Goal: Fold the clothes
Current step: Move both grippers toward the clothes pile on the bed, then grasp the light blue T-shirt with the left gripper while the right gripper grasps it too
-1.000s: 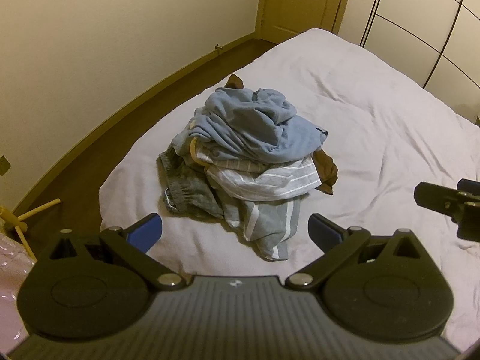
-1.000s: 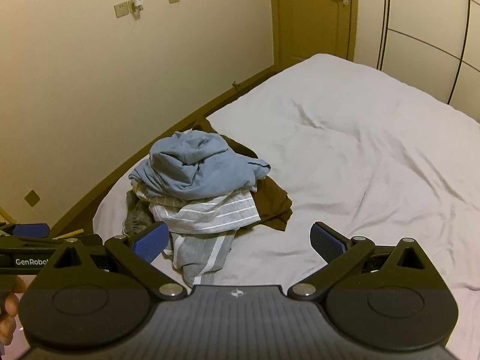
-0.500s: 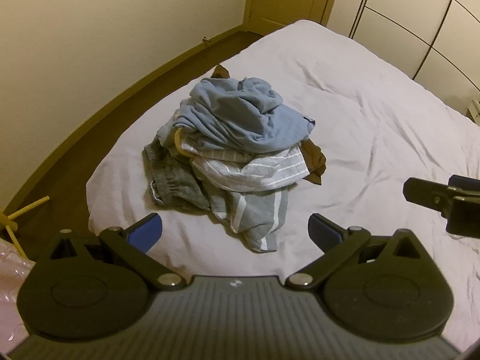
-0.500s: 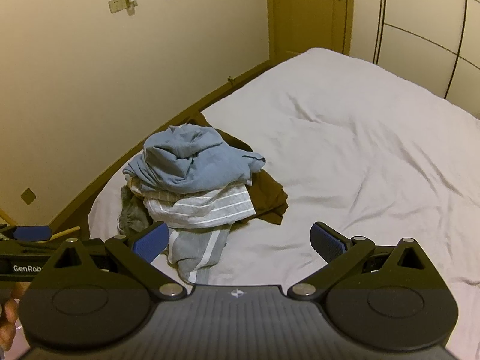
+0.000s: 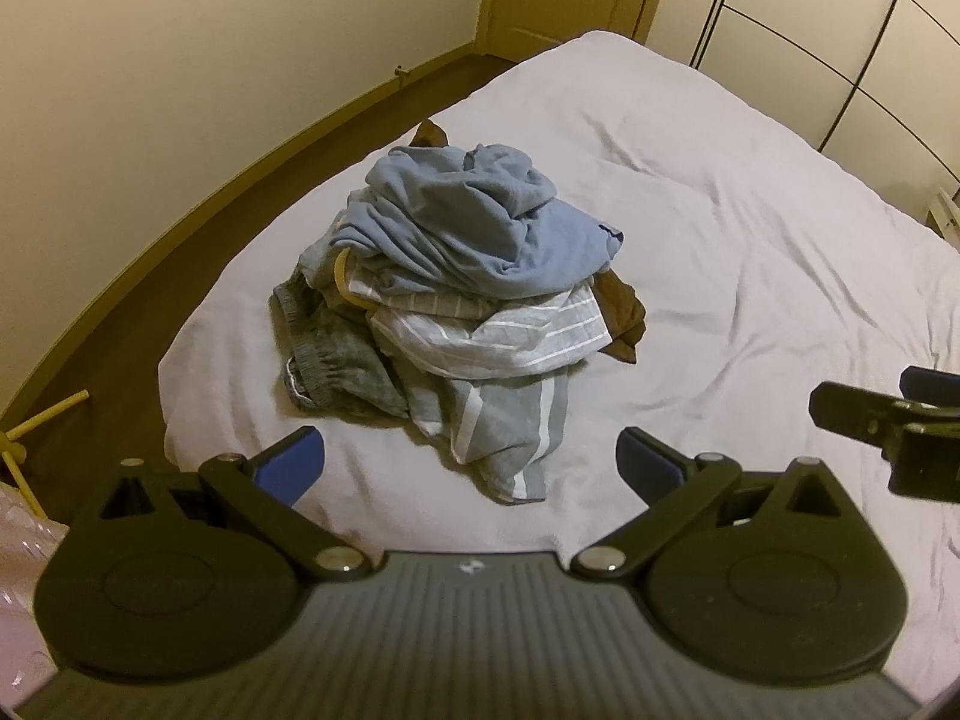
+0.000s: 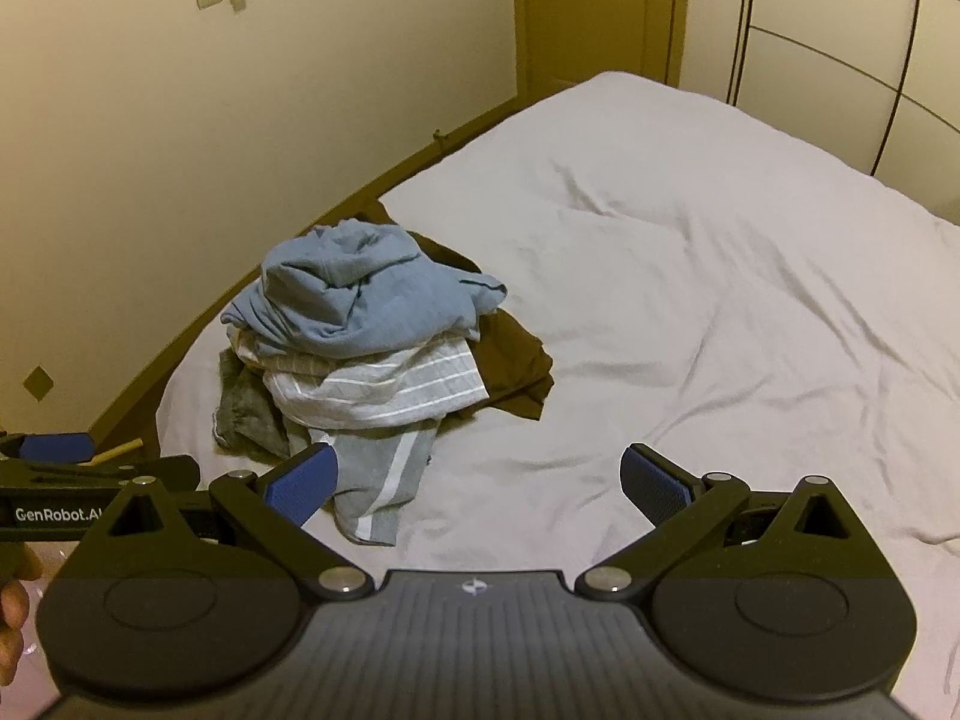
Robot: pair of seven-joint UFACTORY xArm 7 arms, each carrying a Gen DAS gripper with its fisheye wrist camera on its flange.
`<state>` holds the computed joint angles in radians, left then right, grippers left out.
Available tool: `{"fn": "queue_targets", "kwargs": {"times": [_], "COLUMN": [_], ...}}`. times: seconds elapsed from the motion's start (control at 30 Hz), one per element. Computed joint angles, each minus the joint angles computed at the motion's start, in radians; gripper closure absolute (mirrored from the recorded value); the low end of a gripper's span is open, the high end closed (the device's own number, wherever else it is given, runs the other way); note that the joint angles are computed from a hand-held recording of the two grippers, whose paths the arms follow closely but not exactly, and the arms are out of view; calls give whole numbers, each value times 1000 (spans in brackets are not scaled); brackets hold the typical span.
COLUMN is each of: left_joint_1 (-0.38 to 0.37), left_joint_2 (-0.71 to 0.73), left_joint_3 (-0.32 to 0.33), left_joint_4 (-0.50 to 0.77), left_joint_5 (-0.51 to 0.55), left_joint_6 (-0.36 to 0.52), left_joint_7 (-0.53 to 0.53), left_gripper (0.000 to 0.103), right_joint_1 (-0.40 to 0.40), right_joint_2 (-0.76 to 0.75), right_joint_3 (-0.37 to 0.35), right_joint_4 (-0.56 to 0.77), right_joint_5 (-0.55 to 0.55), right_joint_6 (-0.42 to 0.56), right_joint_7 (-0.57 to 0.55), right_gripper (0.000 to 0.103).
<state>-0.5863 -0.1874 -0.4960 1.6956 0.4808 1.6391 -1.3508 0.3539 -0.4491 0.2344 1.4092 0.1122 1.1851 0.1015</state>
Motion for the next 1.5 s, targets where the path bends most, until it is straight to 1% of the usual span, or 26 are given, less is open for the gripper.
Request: {"fn": "queue_targets", "kwargs": {"times": [0.1,0.27,0.33,0.43,0.5,0.6,0.67,0.77,0.83,0.87,0.93,1.0,1.03,1.07,1.1,1.13,1.17,1.2,1.23,1.27,1.3,1.33,1.43,1.5], "left_joint_1": [6,4,1,-2,-3,-9,-9,6,23,35,62,89,103,116,130,144,157,169,182,194,209,223,279,310], "left_joint_2": [13,55,67,76,91,108,111,98,86,78,67,62,62,64,70,79,91,104,106,108,89,72,10,-32], "left_joint_3": [8,32,48,72,83,102,117,144,161,173,193,214,224,234,247,259,271,283,293,303,315,326,348,366], "left_joint_4": [3,43,54,54,61,63,53,11,-30,-54,-99,-140,-158,-174,-184,-191,-190,-186,-188,-190,-211,-229,-281,-322], "left_joint_5": [5,27,35,46,61,86,94,94,95,89,76,54,38,20,-14,-49,-90,-132,-167,-204,-245,-287,-333,-375], "left_joint_6": [-9,22,34,44,64,78,70,8,-59,-112,-217,-328,-386,-442,-484,-522,-542,-559,-581,-600,-634,-665,-695,-713], "left_joint_7": [-10,3,19,53,113,220,294,404,493,537,626,718,766,816,863,913,964,1015,1052,1089,1102,1115,1084,1084], "left_gripper": [1,1,1,1,1,2,4,6,9,11,13,15,15,22,34,41,60,75,81,90,94,96,98,98], "right_joint_1": [3,3,1,3,6,12,17,24,30,32,33,40,46,51,57,61,66,72,75,77,81,87,103,114], "right_joint_2": [29,107,144,196,233,292,323,367,397,413,446,468,478,491,505,520,536,551,565,577,594,611,671,711], "right_joint_3": [-7,-20,-27,-48,-60,-72,-68,-59,-51,-50,-48,-38,-33,-29,-27,-27,-26,-26,-27,-27,-27,-27,-26,-25], "right_joint_4": [18,60,80,98,111,140,151,176,195,207,229,235,237,241,249,260,267,275,282,289,299,311,356,389], "right_joint_5": [-5,-11,-8,27,56,118,137,163,178,195,243,220,193,163,133,108,88,68,55,50,39,25,-1,-13], "right_joint_6": [3,-4,-14,-47,-60,-53,-66,-93,-109,-112,-113,-135,-150,-162,-167,-170,-178,-185,-189,-191,-198,-205,-221,-230], "right_joint_7": [-34,-100,-122,-171,-209,-282,-336,-386,-413,-429,-465,-463,-444,-417,-383,-345,-311,-277,-251,-235,-218,-204,-176,-169], "right_gripper": [0,0,0,0,1,12,14,18,20,20,26,27,30,31,34,35,35,35,35,35,35,35,35,35]}}
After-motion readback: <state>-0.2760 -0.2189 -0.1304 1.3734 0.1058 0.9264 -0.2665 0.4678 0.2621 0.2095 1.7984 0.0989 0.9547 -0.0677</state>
